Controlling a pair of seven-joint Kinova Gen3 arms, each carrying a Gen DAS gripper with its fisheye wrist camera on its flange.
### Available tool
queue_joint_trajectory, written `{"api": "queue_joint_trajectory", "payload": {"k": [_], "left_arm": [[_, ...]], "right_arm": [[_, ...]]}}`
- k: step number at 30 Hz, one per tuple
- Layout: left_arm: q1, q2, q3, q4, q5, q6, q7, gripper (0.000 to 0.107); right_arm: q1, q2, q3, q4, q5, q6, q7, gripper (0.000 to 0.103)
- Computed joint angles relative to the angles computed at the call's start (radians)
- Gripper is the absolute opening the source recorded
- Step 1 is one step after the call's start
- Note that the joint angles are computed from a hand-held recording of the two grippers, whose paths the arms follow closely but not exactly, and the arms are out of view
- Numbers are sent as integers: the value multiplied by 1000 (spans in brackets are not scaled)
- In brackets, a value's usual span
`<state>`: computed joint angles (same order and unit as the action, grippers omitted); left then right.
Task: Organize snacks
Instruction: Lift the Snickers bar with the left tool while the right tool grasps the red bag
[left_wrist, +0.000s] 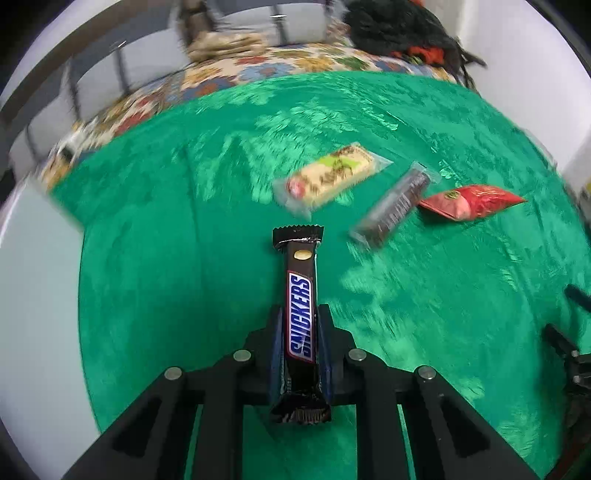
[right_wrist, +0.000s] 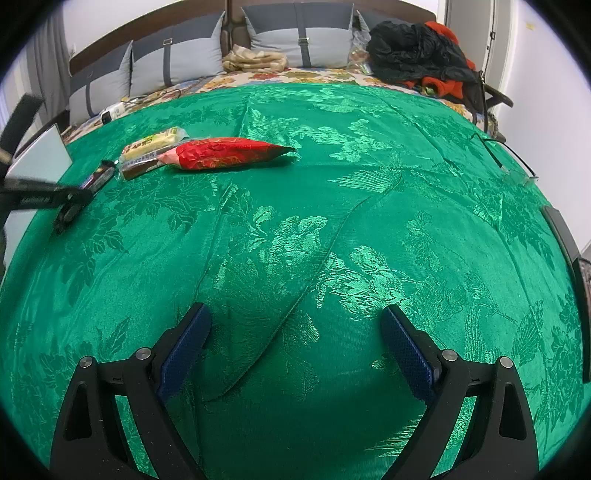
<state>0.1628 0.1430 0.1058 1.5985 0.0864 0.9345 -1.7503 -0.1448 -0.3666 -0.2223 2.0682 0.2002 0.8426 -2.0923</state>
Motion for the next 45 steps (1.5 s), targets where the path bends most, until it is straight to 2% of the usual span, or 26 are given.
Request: {"api": "queue_joint_trajectory", "payload": {"k": [1,3,9,12,13,15,17,19,21,22,25,28,33,35,38,40,43,45], "left_arm": [[-3,-38,-8,46,18,-13,36,17],[-17,-111,-7,134,41,-38,74,17],[-4,-334,-2,341,29,-51,170,17],[-9,-402,4,405,29,-79,200,21],[-3,-415,-17,423,53,-96,185,25],[22,-416,-37,434,58,-122,202,42],[-8,-405,17,425,-3,-116,261,86],[-48,-387,92,424,-82,-125,335,89],[-47,-383,109,439,-137,-154,370,93],[-38,-385,98,451,-146,-170,383,99],[-25,-380,77,456,-154,-180,385,103],[-14,-385,61,468,-150,-202,372,103],[-17,-383,77,473,-173,-216,410,103],[-14,-382,74,473,-174,-217,412,103],[-11,-383,72,473,-175,-217,413,103],[-10,-382,72,473,-178,-218,416,103],[-10,-382,74,473,-180,-217,420,103],[-8,-382,71,473,-179,-216,418,103]], "right_arm": [[3,-1,-2,1,-1,-2,1,96],[65,-3,-39,0,-35,-8,38,96],[343,-25,-188,-5,-212,-27,238,96],[480,-43,-257,-7,-307,-28,343,96],[518,-49,-275,-7,-334,-26,374,96],[586,-61,-307,-9,-385,-22,429,96],[616,-65,-322,-10,-406,-21,452,96],[635,-70,-328,-9,-422,-18,471,96],[661,-75,-340,-10,-442,-16,493,96],[686,-80,-350,-9,-462,-13,516,96],[749,-94,-375,-10,-512,-3,571,96],[758,-97,-377,-10,-520,-1,581,96],[836,-121,-410,-13,-578,18,637,95],[820,-116,-386,-8,-592,17,666,95],[697,-43,-254,-35,-610,49,787,91],[605,-3,-161,-75,-612,34,868,91],[466,92,-71,-201,-558,53,990,92],[373,181,-47,-293,-495,88,1047,92]]}}
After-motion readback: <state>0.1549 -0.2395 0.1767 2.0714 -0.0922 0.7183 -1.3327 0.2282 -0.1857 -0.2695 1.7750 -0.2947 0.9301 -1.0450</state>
